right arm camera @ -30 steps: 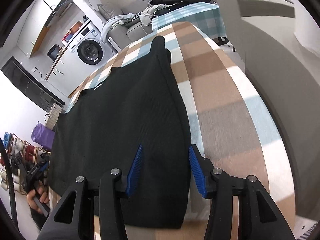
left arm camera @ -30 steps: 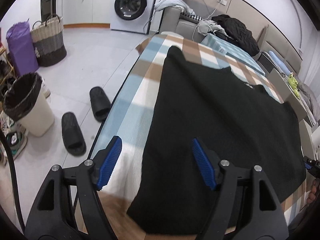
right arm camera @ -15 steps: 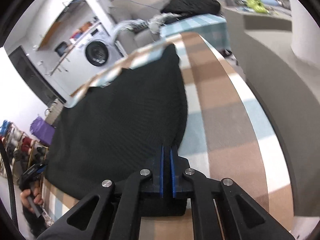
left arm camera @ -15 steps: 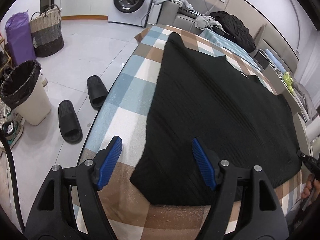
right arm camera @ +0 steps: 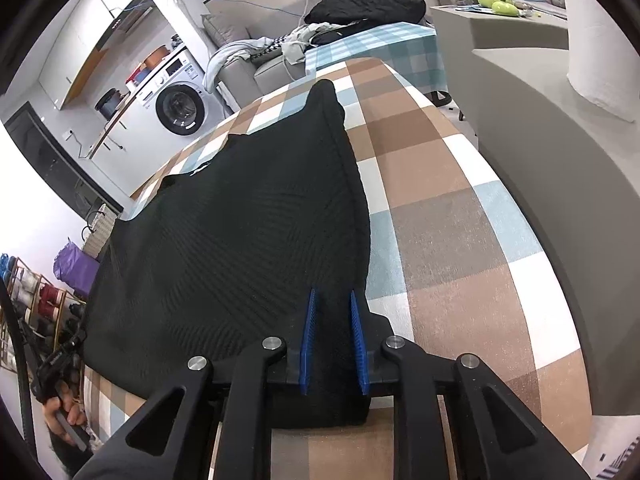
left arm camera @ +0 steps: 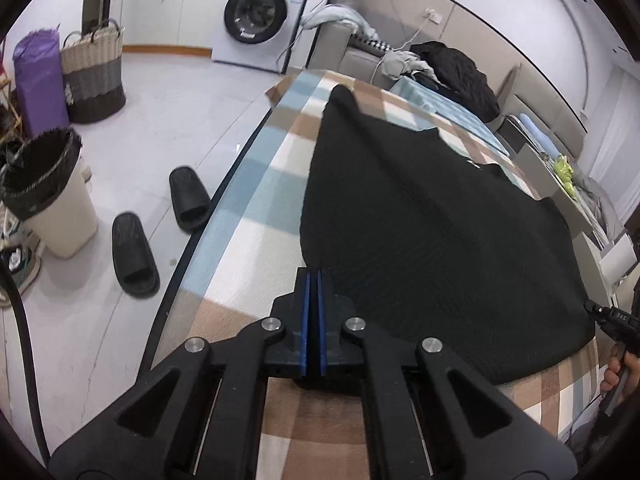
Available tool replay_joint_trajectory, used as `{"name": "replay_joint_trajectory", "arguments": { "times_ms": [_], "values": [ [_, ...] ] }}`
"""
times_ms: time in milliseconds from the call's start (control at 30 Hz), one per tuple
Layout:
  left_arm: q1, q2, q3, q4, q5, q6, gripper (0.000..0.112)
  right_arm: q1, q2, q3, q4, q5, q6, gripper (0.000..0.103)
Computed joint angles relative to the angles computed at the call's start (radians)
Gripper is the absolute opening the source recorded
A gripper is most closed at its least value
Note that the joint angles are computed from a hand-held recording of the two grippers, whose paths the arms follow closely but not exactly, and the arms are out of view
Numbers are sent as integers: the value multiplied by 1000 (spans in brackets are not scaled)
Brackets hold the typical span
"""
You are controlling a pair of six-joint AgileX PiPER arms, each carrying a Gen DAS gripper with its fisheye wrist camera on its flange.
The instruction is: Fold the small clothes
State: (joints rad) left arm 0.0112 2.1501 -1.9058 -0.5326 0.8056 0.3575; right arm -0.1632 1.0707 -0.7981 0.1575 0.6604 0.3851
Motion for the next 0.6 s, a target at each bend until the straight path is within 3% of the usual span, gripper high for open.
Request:
{"name": "replay_joint_trajectory", "arguments": {
  "times_ms": [300,400,600],
  "values": [
    [10,-28,41,-18,-3,12,2,74,-18,-31,-126,2,126,39],
    [17,-39,52,-16,0,1,8,124,-21,-38,-207,1,212,40],
    [9,-101,105,-31,-51,18,46,289,24,-97,-328,8,290,40]
  ]
}}
